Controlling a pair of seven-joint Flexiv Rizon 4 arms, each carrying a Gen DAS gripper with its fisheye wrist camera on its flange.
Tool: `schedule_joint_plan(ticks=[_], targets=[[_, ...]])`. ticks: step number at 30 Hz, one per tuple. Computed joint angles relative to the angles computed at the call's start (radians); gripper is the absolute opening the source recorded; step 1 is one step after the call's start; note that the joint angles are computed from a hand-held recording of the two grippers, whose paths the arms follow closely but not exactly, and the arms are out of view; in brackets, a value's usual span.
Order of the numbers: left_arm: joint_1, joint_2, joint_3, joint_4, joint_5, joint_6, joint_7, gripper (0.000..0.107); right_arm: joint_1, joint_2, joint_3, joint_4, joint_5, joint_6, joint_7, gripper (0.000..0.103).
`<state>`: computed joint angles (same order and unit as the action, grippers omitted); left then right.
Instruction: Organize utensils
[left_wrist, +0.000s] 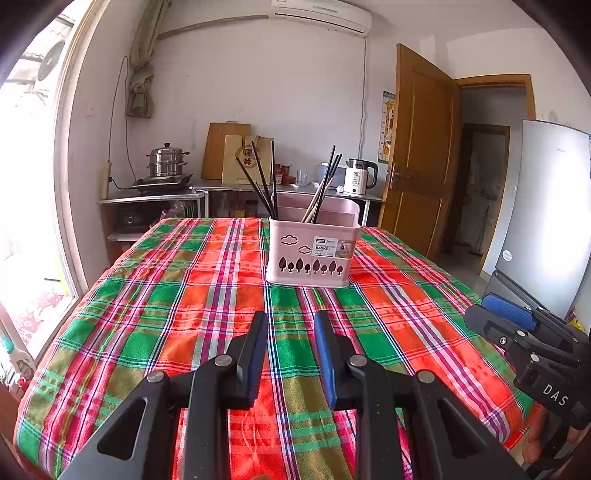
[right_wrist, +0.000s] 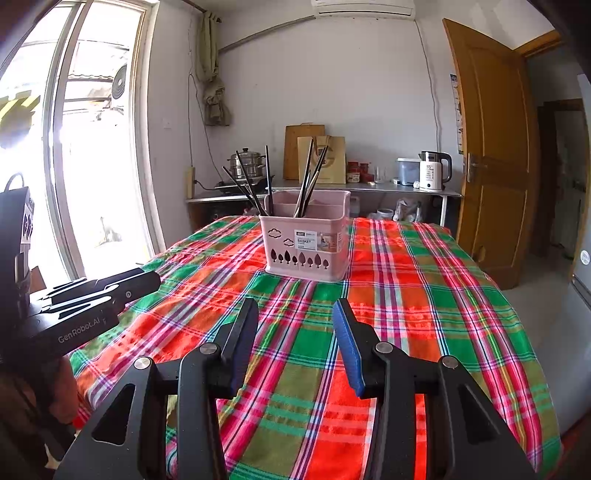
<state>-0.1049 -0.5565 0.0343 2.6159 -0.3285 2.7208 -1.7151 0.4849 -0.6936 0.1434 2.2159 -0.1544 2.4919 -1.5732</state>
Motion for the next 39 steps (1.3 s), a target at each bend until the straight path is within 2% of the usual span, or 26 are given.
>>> schedule_joint_plan(ticks=[18, 39], targets=[[-0.031, -0.004, -0.002, 0.004, -0.038, 0.018, 0.021, 0.025, 0.003, 0.001, -0.001, 0.001, 0.008, -0.003, 0.003, 0.043], [-0.027, 0.000, -0.005, 0.006, -0.023, 0.018, 0.015, 0.025, 0.003, 0.003, 0.001, 0.001, 0.005, -0.003, 0.004, 0.043]])
